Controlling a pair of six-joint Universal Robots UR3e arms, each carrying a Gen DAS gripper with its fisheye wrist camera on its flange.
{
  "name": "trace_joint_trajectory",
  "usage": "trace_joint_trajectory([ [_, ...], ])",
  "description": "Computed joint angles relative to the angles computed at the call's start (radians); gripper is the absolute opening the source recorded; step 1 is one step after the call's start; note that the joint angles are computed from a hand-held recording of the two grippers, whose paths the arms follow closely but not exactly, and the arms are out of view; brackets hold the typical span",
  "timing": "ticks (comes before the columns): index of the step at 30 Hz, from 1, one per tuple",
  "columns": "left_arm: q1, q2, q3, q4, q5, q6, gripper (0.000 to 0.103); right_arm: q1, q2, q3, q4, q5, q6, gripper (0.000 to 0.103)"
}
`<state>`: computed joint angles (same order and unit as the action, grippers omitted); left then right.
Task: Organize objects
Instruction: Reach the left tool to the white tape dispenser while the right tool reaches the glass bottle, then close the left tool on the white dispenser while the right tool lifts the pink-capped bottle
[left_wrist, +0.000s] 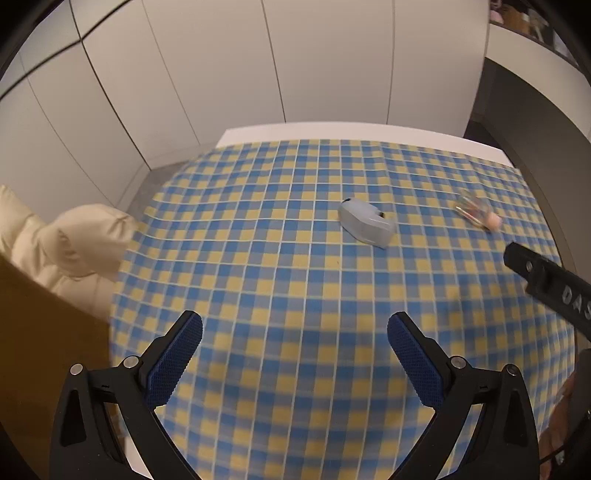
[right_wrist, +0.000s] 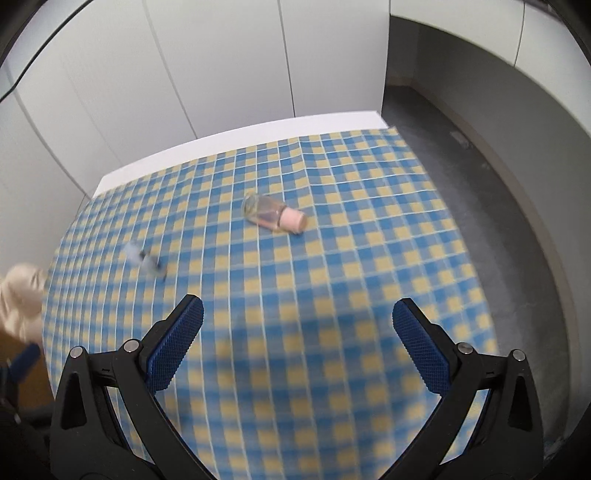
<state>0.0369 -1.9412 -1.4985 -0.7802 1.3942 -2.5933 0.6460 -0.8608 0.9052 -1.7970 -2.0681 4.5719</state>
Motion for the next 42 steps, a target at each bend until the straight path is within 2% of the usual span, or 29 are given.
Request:
trace_joint_trajectory([
  [6,-0.041,-0.153,0.147,-0.028,0.024,-0.043,0.101,-0.107,0.085,0.013,-0.158,0.058,-0.036,0.103],
  [9,-0.069,-0.185,0.154,0.024,0.055,-0.03,0.101,-0.141,0.093,0.069,-0.248,0.084,-0.003,0.103],
  [10,-0.082,-0.196,0.153,0.05,0.075,-0.025,0.101,-0.131,0.117,0.035,-0.228,0.036,0.002,0.103],
  [12,-0.104,-0.219,0.157,0.089,0.105,-0.02,0.101,-0.133,0.156,-0.017,-0.218,0.026,-0.022,0.103],
  [14,-0.11,-0.242,0.174,0.097,0.095,-0.026,0.101,-0.121,0.214,-0.125,-0.132,-0.026,-0.042,0.09],
  [16,-0.115,-0.262,0.196,0.103,0.082,-0.033,0.101,-0.11,0.247,-0.194,-0.047,-0.07,-0.05,0.067],
  [19,-0.124,-0.295,0.222,0.143,0.056,-0.033,0.101,-0.103,0.19,-0.056,-0.172,-0.083,-0.086,0.067],
  [23,-0.141,-0.347,0.277,0.169,0.017,0.0,0.101,-0.082,0.193,-0.062,-0.133,-0.105,-0.101,0.067],
  [29,-0.158,-0.448,0.444,0.075,-0.002,0.007,0.101,-0.08,0.163,-0.021,-0.147,-0.088,-0.111,0.067],
  [32,-0.152,-0.479,0.523,-0.021,-0.016,-0.01,0.099,-0.073,0.188,-0.066,-0.116,-0.094,-0.117,0.067],
  [35,-0.129,-0.452,0.467,0.007,-0.063,-0.039,0.086,-0.064,0.224,-0.135,-0.063,-0.102,-0.12,0.067],
  [36,-0.132,-0.457,0.465,0.025,-0.043,-0.048,0.072,-0.062,0.235,-0.158,-0.046,-0.104,-0.121,0.067],
  [37,-0.137,-0.471,0.481,0.027,-0.016,-0.05,0.051,-0.059,0.239,-0.163,-0.041,-0.105,-0.117,0.067],
  [38,-0.128,-0.458,0.46,0.026,-0.015,-0.04,0.047,-0.057,0.245,-0.175,-0.031,-0.105,-0.117,0.067],
  [39,-0.122,-0.465,0.479,0.011,-0.034,-0.042,0.034,-0.055,0.253,-0.191,-0.02,-0.104,-0.116,0.067],
  [40,-0.127,-0.481,0.513,-0.015,-0.023,-0.043,0.027,-0.057,0.255,-0.195,-0.017,-0.101,-0.117,0.067],
  [42,-0.13,-0.499,0.562,-0.065,-0.024,-0.041,0.016,-0.056,0.251,-0.187,-0.034,-0.082,-0.121,0.067],
])
